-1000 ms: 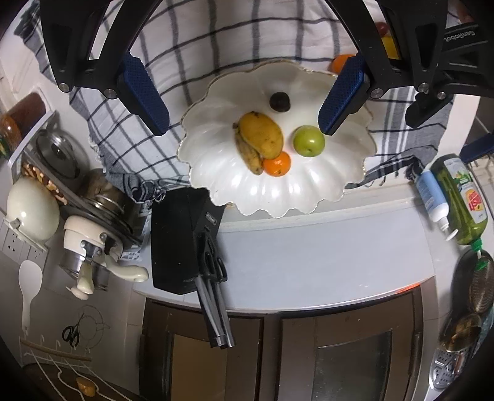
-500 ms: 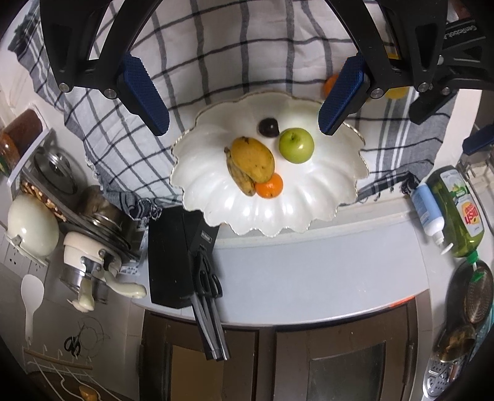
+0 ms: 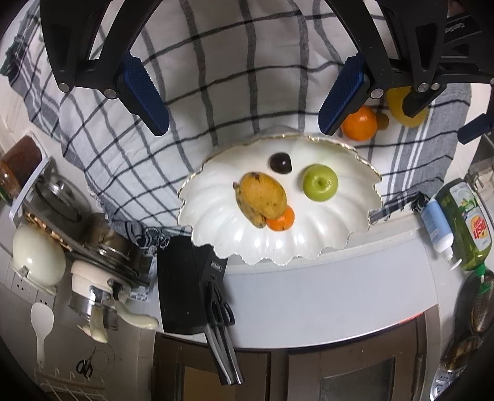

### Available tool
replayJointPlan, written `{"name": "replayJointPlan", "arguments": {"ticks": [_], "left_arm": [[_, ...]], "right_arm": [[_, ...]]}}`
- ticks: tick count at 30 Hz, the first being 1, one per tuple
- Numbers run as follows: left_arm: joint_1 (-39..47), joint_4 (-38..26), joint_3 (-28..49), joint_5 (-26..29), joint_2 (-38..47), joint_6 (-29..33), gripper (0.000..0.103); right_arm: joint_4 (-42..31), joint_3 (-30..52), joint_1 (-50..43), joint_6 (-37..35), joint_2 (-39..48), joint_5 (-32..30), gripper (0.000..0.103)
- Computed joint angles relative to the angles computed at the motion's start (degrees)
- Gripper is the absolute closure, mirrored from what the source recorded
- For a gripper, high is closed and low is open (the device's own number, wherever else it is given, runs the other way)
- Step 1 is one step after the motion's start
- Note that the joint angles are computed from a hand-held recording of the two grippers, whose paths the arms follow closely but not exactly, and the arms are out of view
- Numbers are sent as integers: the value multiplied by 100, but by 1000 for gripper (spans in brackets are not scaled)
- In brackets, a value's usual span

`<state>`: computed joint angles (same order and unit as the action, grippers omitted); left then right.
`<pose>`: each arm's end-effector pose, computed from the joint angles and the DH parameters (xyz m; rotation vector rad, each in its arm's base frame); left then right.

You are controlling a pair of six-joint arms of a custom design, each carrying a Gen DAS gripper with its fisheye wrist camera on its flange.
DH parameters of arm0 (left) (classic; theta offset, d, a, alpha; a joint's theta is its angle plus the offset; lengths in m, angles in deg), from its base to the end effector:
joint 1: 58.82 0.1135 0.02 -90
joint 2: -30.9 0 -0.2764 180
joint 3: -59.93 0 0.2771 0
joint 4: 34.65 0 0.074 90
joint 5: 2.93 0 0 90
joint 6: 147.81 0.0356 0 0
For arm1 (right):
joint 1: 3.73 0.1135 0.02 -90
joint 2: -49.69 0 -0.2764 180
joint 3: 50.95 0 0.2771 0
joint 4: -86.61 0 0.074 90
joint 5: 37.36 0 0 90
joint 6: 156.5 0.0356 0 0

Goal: Organize fruits
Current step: 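Withdraw both tools from the bowl toward the remaining fruits, then grasp the yellow lemon with the left gripper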

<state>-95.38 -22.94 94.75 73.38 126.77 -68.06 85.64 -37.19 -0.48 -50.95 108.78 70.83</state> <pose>0.2084 -0.1440 0.0636 0.4421 2.3603 -0.0888 0.1477 -0.0027 0.0756 0.3989 2.3037 -0.2157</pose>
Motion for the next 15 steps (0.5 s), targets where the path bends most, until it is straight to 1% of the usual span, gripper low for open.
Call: {"name": "replayJointPlan", "arguments": {"ticks": [2, 4, 5, 8, 11, 13, 15], "left_arm": [[11, 115, 29, 13, 191, -45, 2], [5, 196, 89, 9, 406, -70, 8], [-4, 217, 104, 11, 462, -80, 9], [-35, 318, 188, -42, 732, -111, 11], [-18, 385, 279, -52, 959, -106, 14], [-15, 420, 328, -60, 1099, -114, 21], [7, 452, 359, -7, 1204, -115, 25]], "right_arm": [[299, -32, -10, 37, 332, -43, 5], [565, -50, -31, 66, 634, -95, 5], [706, -63, -36, 78, 780, -111, 5], [1029, -77, -26, 99, 1134, -116, 5], [1292, -76, 5, 105, 1449, -94, 5], [1391, -61, 40, 115, 1597, -68, 5], [1507, -42, 87, 127, 1765, -45, 5]]}}
